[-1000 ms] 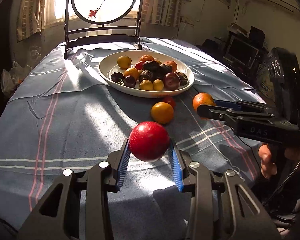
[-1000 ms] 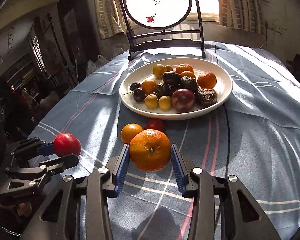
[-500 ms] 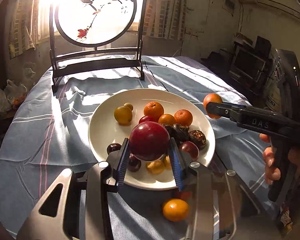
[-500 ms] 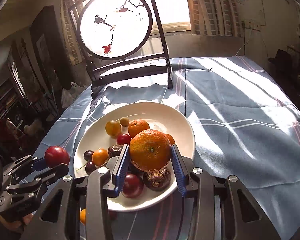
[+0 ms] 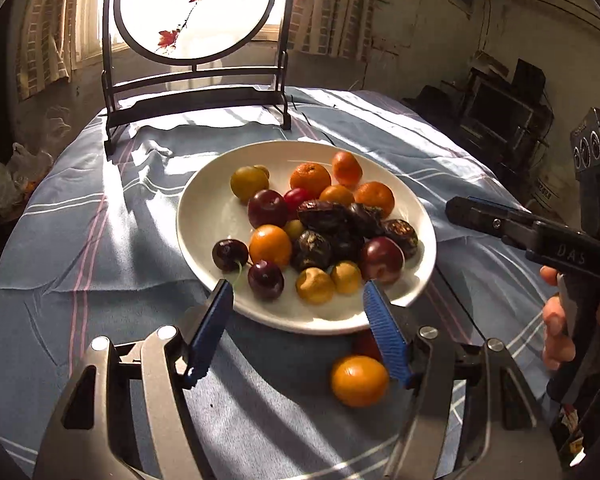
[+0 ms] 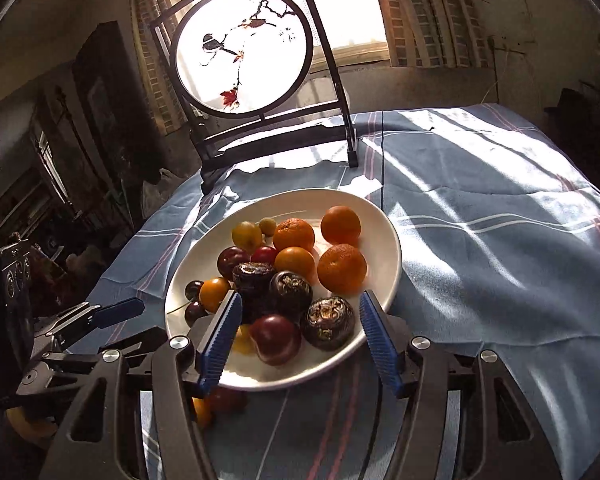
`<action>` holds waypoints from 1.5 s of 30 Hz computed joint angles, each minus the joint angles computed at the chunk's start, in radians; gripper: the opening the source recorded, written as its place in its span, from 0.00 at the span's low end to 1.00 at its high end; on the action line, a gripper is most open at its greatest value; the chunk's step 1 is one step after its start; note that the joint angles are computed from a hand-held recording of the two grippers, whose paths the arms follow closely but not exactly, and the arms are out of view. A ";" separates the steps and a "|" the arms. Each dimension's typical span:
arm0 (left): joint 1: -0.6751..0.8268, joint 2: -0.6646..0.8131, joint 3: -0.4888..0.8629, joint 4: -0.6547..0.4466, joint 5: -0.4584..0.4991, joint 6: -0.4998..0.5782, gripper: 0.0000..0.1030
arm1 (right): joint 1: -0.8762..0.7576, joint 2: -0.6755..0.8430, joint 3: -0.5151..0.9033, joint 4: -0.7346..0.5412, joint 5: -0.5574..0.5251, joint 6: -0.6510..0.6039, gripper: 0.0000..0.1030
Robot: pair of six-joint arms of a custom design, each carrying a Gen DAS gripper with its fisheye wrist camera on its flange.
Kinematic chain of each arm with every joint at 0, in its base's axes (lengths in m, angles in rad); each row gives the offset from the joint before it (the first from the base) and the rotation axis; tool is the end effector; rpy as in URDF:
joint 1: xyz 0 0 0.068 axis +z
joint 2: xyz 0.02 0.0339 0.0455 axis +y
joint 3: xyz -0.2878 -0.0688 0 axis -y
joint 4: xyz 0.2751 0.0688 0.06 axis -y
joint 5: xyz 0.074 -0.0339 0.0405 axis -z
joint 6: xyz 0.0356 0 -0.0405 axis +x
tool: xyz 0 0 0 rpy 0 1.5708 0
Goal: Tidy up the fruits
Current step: 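Carry a red plum with the right tool while the left tool carries an orange to the plate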
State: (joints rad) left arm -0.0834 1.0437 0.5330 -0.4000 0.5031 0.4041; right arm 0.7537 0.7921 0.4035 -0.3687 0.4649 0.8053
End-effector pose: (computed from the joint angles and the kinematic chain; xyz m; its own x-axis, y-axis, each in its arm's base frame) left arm 0.2069 -0.0345 0.1970 -0.5792 0.3941 -0.7136 0.6475 0.7542 -0.1091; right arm 0.1364 0.1061 0.1970 -0.6169 0.3050 -0.7256 0.1019 0.9451 0.3106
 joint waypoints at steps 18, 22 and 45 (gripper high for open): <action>-0.121 -0.142 -0.154 -0.060 -0.106 0.034 0.35 | 0.497 -0.066 -0.034 -0.338 0.259 0.517 0.60; 0.066 -0.278 -0.145 -0.228 0.021 0.154 0.36 | 0.383 0.119 0.019 -0.151 0.143 0.307 0.60; 0.311 -0.228 -0.076 -0.333 0.178 0.339 0.36 | 0.324 0.208 0.084 -0.116 0.057 0.213 0.29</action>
State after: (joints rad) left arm 0.2277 0.8161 0.4568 -0.7325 0.6809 0.7435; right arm 1.0779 0.9996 0.4876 -0.4844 0.5220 1.0181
